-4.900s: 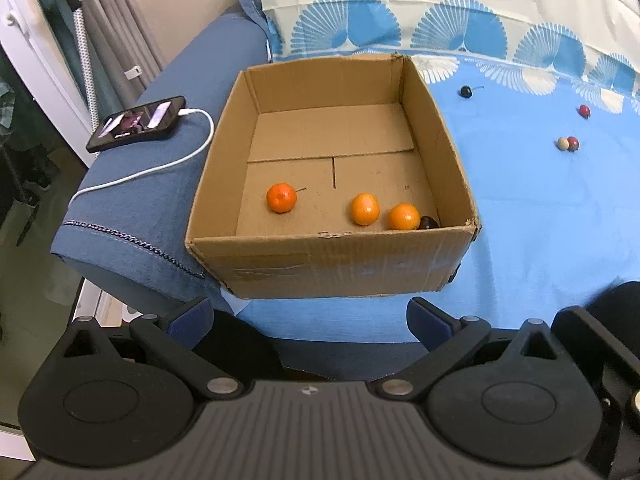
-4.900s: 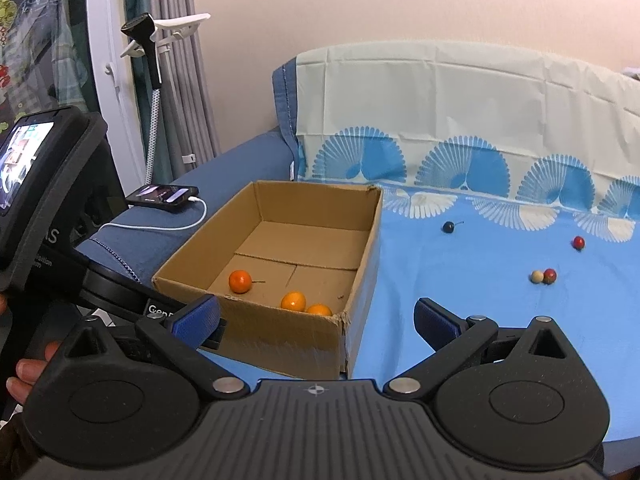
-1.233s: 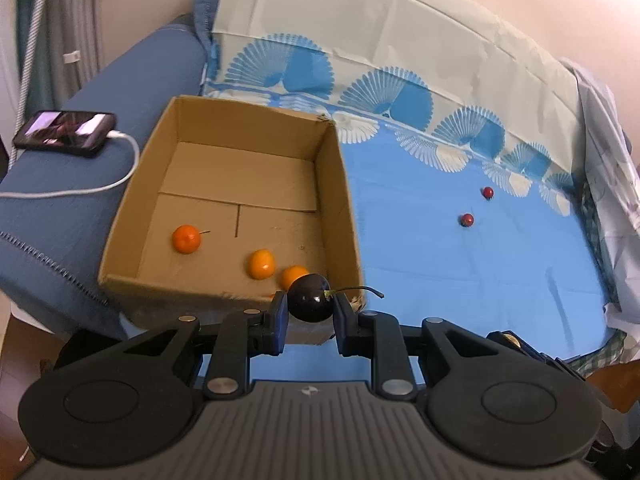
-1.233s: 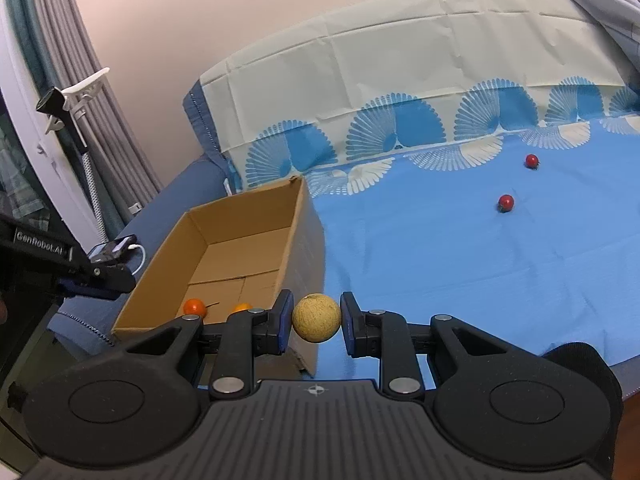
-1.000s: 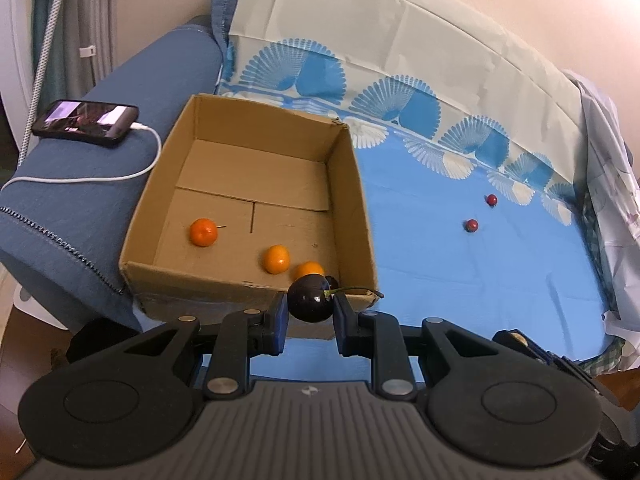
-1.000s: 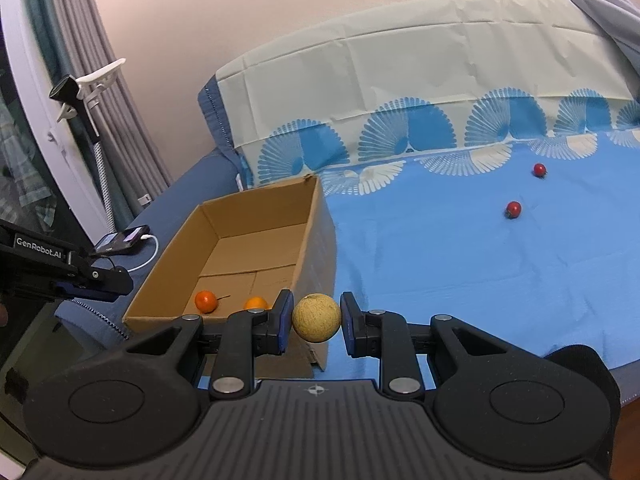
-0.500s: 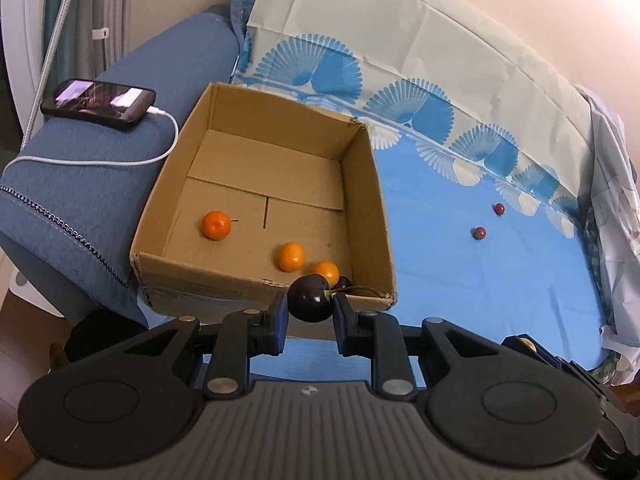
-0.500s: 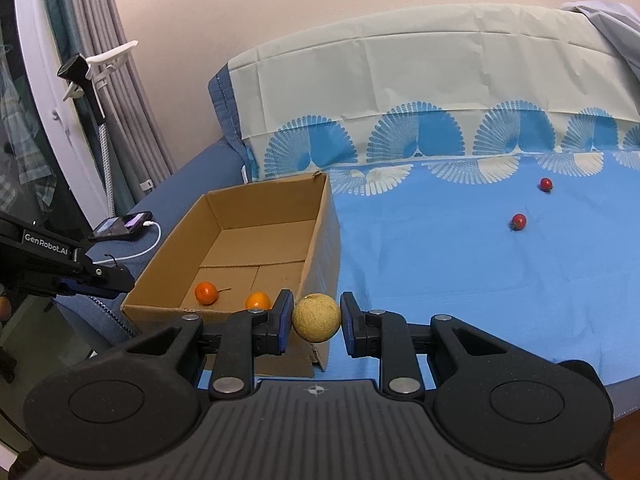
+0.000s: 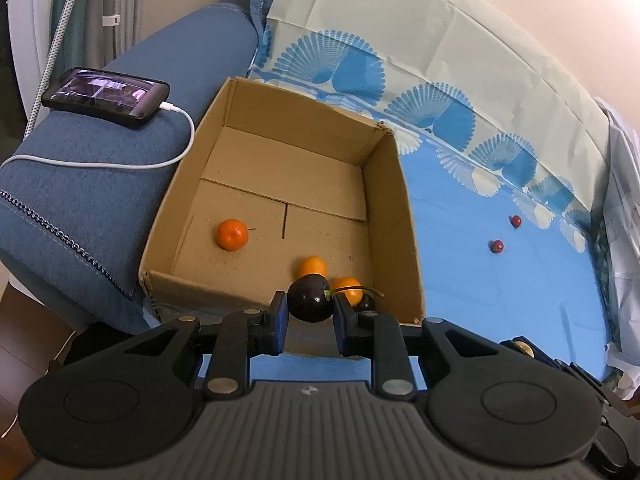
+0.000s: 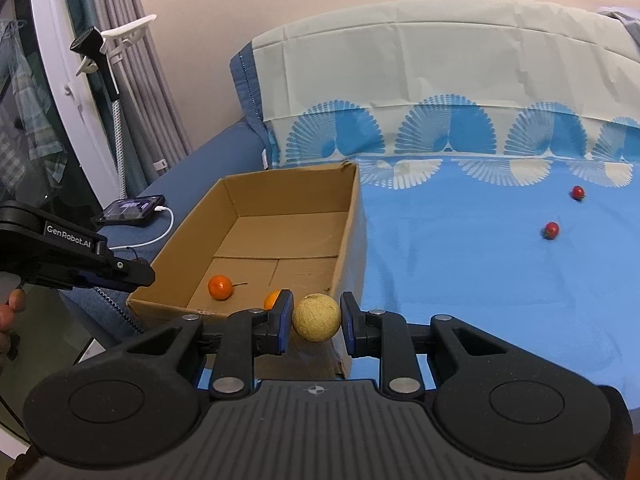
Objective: Organize fruits
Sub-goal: 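Carry the black cherry and yellow fruit toward the cardboard box, then lower both grippers into the box and open them to release the fruits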
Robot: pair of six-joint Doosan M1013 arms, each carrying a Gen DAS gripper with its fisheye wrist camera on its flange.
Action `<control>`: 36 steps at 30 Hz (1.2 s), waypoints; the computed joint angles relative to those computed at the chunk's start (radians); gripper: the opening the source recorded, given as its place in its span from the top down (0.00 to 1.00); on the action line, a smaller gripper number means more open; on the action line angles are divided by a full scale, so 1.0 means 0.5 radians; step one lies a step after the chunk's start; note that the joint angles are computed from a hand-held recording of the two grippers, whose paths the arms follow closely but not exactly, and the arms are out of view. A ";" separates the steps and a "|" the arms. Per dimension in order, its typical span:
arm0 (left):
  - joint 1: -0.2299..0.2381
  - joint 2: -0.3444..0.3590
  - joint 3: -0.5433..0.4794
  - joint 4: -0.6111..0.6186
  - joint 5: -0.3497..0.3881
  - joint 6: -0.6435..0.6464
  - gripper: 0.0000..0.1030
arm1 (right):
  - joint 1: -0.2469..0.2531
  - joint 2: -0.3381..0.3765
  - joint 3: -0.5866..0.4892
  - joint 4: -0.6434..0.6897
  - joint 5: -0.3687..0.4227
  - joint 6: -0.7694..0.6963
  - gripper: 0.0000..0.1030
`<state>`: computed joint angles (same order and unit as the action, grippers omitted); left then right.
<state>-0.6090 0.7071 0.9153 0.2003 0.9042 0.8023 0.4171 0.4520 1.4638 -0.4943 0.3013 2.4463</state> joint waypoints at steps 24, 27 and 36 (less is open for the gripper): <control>0.126 0.437 -0.601 -0.143 0.455 0.166 0.75 | -0.040 0.484 -0.648 0.965 0.300 -1.208 0.74; 0.131 0.512 -0.711 -0.145 0.560 0.189 0.75 | -0.043 0.542 -0.721 0.989 0.388 -1.270 0.74; 0.157 0.645 -0.884 -0.245 0.686 0.292 0.69 | -0.037 0.628 -0.817 0.955 0.507 -1.371 0.73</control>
